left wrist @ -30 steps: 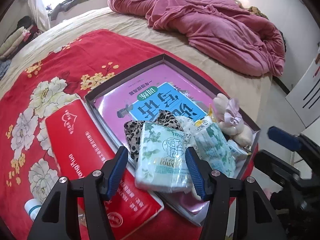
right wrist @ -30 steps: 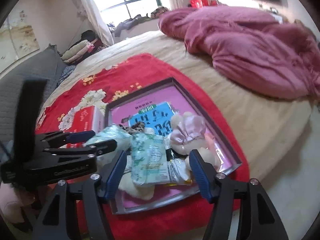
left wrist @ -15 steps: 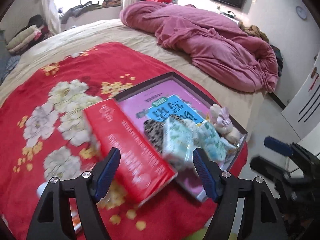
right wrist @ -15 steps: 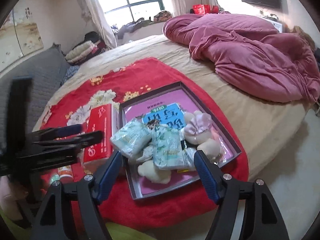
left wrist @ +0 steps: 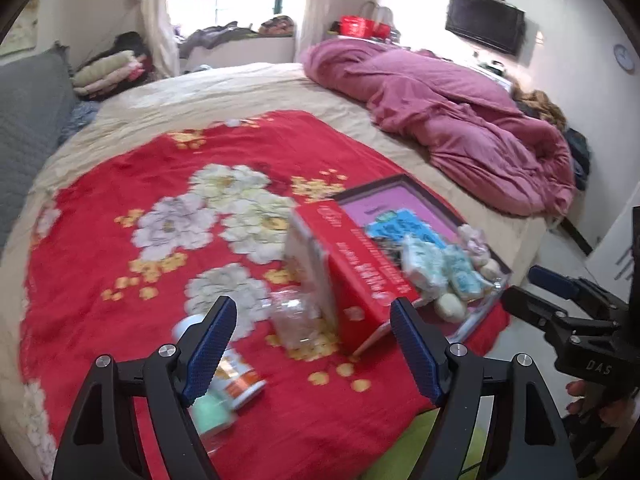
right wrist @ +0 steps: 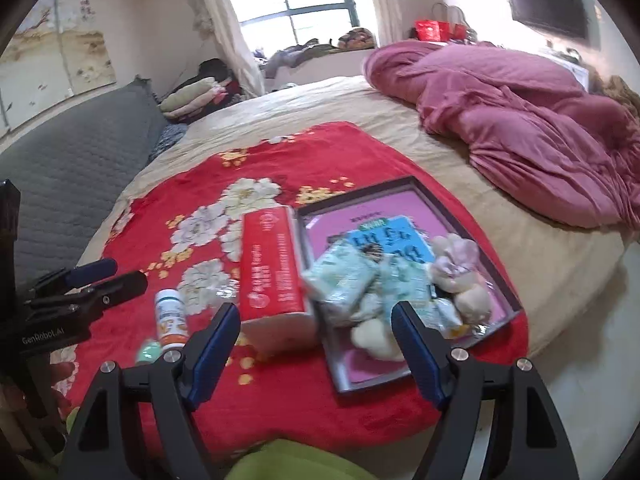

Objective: Organize soft objects
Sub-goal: 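Withdraw both open tools from the tray back toward the remaining items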

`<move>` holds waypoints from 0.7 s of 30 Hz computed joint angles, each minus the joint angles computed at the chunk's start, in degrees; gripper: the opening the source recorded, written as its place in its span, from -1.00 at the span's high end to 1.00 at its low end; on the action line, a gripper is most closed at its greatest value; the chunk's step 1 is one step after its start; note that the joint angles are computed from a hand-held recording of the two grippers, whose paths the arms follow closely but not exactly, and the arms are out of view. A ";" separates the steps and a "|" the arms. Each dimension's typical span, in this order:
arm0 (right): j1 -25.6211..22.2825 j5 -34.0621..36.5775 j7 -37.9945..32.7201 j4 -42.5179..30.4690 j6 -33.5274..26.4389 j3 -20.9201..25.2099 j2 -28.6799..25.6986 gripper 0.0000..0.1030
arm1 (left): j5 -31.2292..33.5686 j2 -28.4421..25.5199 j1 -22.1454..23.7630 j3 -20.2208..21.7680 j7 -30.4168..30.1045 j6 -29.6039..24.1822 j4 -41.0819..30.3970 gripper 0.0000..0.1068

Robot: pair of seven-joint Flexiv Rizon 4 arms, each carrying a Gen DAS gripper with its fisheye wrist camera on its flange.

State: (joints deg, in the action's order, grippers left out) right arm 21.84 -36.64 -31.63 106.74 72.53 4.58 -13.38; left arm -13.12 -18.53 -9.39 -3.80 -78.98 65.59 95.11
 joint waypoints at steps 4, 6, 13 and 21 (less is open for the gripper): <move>1.41 0.27 -1.39 -2.16 -1.10 0.95 -0.80 -0.51 | -0.53 3.13 1.08 1.19 -0.27 0.51 3.66 -0.50; 2.30 0.02 -1.92 -3.12 -1.12 1.14 -1.15 -0.51 | 0.65 4.37 1.21 2.13 -1.41 0.68 4.86 -0.50; 5.11 0.05 -4.29 -5.75 -3.36 2.00 -1.90 -0.51 | -1.04 9.29 3.95 3.34 -1.16 1.60 11.47 -0.50; 6.93 2.90 -7.69 -8.08 -5.01 3.57 -3.59 -0.51 | -0.57 12.40 5.77 4.50 -1.38 0.75 16.25 -0.50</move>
